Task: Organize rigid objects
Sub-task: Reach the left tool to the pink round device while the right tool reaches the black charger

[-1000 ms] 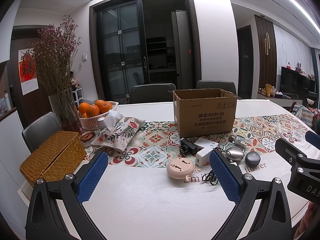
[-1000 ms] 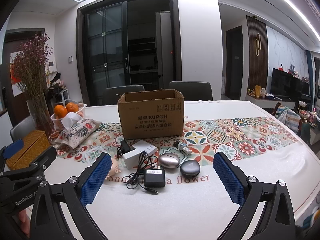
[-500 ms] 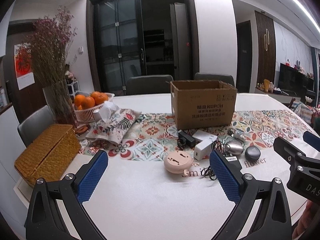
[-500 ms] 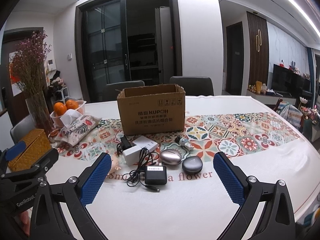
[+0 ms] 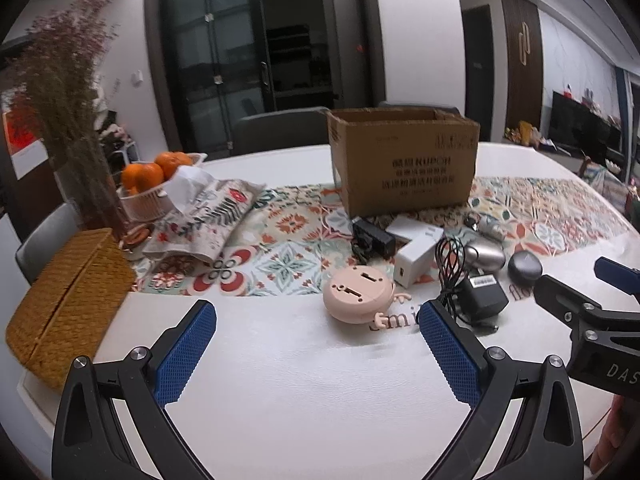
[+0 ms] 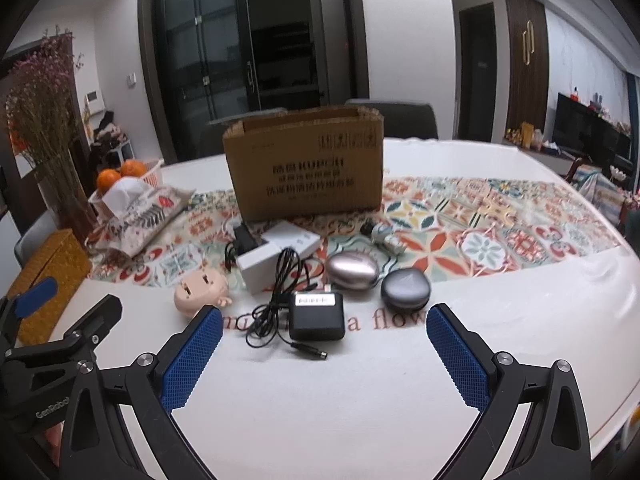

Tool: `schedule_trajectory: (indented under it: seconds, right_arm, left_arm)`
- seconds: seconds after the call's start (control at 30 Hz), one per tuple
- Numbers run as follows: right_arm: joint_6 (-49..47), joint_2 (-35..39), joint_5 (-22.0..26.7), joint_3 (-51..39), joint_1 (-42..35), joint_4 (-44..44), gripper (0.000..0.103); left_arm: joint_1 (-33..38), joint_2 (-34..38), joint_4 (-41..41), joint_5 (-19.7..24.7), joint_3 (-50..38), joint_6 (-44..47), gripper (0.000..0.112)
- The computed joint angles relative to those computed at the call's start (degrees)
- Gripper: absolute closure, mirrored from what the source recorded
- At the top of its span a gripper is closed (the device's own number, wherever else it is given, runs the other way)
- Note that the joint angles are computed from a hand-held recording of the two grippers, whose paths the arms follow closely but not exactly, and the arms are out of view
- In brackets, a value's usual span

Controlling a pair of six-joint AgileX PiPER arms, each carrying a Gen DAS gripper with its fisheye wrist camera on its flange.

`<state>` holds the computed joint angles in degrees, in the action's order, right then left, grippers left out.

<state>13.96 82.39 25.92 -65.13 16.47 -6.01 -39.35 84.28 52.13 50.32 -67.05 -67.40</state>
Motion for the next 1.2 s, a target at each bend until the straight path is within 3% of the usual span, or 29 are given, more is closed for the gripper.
schedule_trajectory:
  seconds: [0.3, 0.53, 0.73, 0.9, 1.2]
  right_arm:
    - [-1.4, 7.8, 2.9, -5.2, 0.0, 2.4, 0.000]
    - [-2.1, 13.4, 4.5, -9.7, -0.3, 4.3, 0.001]
    - [-1.9, 17.5, 6.1, -13.2, -0.3, 5.4, 0.002]
    - [-3.7, 20.8, 8.4, -16.3, -0.7, 8.4, 0.005]
    - [-5.4, 24.4, 10.2, -19.6, -2.0, 11.7, 0.017]
  left_arm:
    - [8.1, 5.6, -12.4, -7.8, -4.5, 18.9, 0.009]
    - [13.1, 11.5, -24.2, -9.5, -10.7, 37.2, 0.011]
    - [16.3, 17.5, -34.3, -6.3, -18.4, 54.6, 0.016]
    - [18.1, 23.3, -41.7, 0.2, -26.9, 67.7, 0.020]
    - [19.6, 29.5, -48.1, 6.3, -35.3, 76.5, 0.032]
